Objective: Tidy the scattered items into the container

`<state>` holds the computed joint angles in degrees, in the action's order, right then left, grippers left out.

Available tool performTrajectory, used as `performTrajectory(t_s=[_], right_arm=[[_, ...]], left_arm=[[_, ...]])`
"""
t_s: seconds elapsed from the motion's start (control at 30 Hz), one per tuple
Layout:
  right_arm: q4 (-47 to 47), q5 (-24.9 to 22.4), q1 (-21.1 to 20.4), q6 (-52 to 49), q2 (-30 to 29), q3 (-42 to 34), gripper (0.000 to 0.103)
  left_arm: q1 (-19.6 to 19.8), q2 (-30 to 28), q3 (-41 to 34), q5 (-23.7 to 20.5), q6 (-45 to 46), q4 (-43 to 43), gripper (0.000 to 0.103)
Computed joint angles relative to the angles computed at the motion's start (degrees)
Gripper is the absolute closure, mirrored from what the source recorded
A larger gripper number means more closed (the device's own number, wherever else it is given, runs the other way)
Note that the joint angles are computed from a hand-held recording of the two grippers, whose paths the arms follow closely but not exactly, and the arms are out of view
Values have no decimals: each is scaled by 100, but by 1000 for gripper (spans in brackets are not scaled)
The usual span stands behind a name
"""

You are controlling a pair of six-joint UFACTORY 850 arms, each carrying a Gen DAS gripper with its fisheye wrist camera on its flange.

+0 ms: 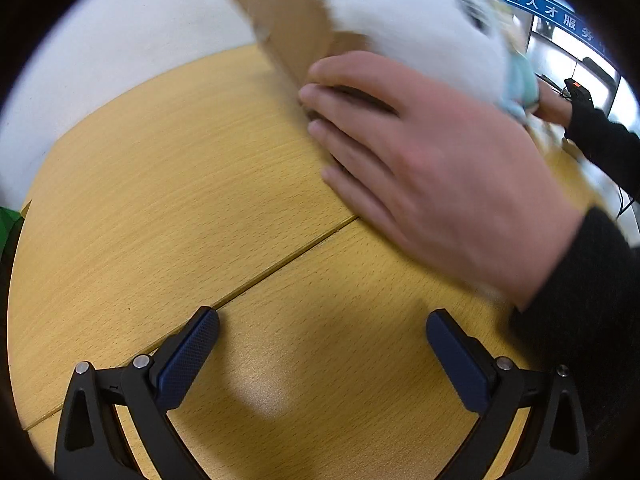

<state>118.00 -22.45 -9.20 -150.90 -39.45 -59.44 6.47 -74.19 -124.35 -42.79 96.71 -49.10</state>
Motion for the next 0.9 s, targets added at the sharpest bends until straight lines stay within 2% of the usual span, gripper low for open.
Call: performTrajectory(t_s=[0.9], right_arm=[[114, -11, 12, -96, 26, 54, 0]], left_arm=[[-6, -72, -70, 8, 1, -3, 0]])
